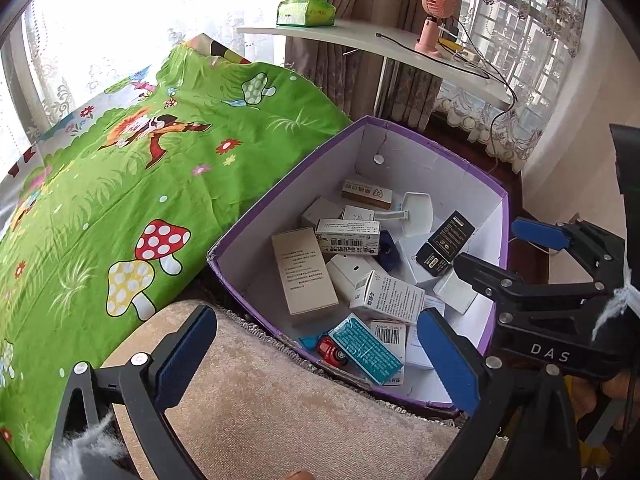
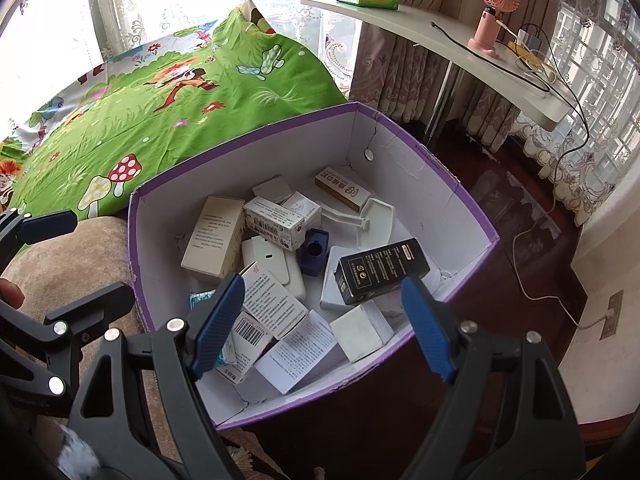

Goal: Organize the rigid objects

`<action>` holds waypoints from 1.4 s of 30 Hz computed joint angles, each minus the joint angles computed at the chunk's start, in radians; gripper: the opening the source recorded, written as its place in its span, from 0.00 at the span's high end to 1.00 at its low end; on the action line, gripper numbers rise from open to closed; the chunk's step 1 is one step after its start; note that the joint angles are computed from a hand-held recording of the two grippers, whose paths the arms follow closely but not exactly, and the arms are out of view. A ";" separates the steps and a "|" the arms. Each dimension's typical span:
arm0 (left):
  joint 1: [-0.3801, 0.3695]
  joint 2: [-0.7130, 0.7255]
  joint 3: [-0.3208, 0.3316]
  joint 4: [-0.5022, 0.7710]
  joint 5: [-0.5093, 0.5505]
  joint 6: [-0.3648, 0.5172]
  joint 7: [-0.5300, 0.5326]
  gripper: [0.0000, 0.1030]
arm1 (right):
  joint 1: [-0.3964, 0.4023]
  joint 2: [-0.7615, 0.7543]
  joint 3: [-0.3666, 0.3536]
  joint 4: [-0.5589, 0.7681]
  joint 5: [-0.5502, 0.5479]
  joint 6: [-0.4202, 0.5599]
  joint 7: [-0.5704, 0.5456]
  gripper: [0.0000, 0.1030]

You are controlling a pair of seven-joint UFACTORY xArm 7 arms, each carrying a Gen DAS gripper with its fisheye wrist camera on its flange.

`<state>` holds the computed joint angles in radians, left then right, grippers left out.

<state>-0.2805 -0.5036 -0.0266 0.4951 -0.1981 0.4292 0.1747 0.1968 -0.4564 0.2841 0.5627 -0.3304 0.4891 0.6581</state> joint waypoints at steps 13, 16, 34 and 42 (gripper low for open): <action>-0.007 0.000 0.008 0.001 -0.012 0.005 0.012 0.01 | 0.001 0.002 -0.002 0.000 -0.001 -0.002 0.001 0.20; -0.007 0.001 0.007 0.001 -0.014 0.007 0.013 0.01 | 0.003 0.002 -0.003 -0.001 0.002 -0.003 0.000 0.20; -0.011 0.003 0.009 0.003 -0.020 0.010 0.022 0.01 | 0.002 0.002 -0.002 -0.002 0.003 -0.004 0.000 0.20; -0.032 0.009 0.034 0.014 -0.061 0.032 0.068 0.00 | 0.002 0.001 -0.005 -0.006 0.007 -0.006 -0.002 0.20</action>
